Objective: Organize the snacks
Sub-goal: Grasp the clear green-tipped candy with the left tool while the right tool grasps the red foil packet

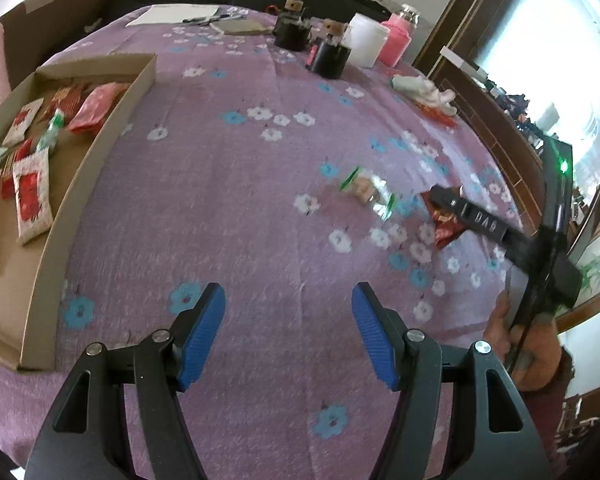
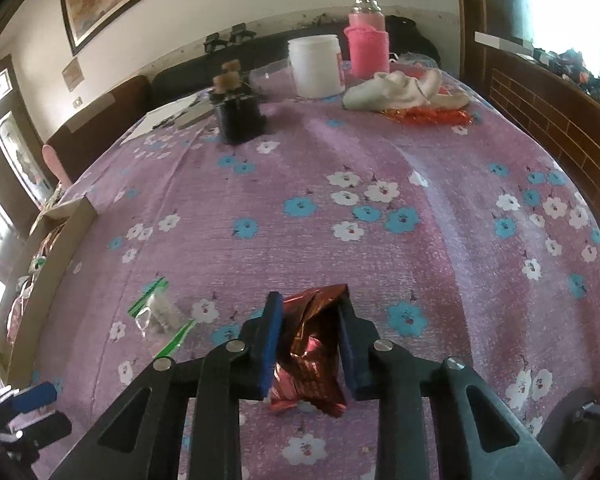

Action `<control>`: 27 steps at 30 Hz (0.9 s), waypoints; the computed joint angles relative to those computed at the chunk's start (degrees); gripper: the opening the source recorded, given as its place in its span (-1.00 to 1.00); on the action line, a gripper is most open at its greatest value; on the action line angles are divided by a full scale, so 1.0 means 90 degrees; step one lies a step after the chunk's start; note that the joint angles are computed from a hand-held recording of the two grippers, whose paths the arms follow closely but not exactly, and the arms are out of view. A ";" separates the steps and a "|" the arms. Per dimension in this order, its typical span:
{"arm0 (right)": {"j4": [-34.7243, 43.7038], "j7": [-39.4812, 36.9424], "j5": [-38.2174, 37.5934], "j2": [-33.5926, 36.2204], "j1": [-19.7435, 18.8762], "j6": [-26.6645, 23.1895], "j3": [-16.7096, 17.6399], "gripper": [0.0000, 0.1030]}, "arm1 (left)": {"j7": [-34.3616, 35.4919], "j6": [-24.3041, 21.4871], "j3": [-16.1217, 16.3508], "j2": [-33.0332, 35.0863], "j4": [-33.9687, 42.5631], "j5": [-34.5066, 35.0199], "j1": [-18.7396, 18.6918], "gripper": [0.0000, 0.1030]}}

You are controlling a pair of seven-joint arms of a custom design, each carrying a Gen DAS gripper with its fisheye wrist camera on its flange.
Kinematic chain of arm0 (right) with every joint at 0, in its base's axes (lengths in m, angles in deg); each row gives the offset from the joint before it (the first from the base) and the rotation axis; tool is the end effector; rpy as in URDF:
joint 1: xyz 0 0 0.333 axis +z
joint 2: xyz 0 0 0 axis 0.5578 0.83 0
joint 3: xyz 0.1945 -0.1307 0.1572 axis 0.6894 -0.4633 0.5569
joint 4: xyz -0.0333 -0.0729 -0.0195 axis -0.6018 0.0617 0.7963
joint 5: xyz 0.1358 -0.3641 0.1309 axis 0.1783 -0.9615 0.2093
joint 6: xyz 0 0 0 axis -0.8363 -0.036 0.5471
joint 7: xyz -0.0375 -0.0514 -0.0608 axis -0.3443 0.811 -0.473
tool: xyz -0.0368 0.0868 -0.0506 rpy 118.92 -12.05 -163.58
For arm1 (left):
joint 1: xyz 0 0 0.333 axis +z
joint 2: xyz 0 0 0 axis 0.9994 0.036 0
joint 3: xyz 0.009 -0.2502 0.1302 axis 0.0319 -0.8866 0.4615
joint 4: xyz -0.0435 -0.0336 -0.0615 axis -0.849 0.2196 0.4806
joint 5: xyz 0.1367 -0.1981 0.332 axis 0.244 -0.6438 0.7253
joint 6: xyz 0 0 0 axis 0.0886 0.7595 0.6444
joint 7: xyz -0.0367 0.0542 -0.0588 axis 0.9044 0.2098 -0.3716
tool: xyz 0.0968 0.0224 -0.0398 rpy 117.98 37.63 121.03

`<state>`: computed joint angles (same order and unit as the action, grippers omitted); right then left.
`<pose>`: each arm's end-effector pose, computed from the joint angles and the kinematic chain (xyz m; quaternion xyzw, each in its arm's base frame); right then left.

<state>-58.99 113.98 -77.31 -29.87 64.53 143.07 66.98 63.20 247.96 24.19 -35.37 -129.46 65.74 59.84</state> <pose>0.5880 0.3174 0.2769 -0.5823 0.7303 -0.2238 0.2785 0.5576 -0.4033 0.3038 -0.5974 0.7385 -0.3083 0.0529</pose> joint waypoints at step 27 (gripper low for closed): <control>-0.0094 0.0566 -0.0304 -0.0109 -0.0104 -0.0177 -0.0015 -0.54 | 0.0692 -0.1345 0.0367 0.2613 0.4013 0.1259 -0.0776 -0.46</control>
<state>-59.84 119.07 -80.05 -30.85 63.59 141.47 66.84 69.42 235.86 27.49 -11.85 -93.34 77.07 52.86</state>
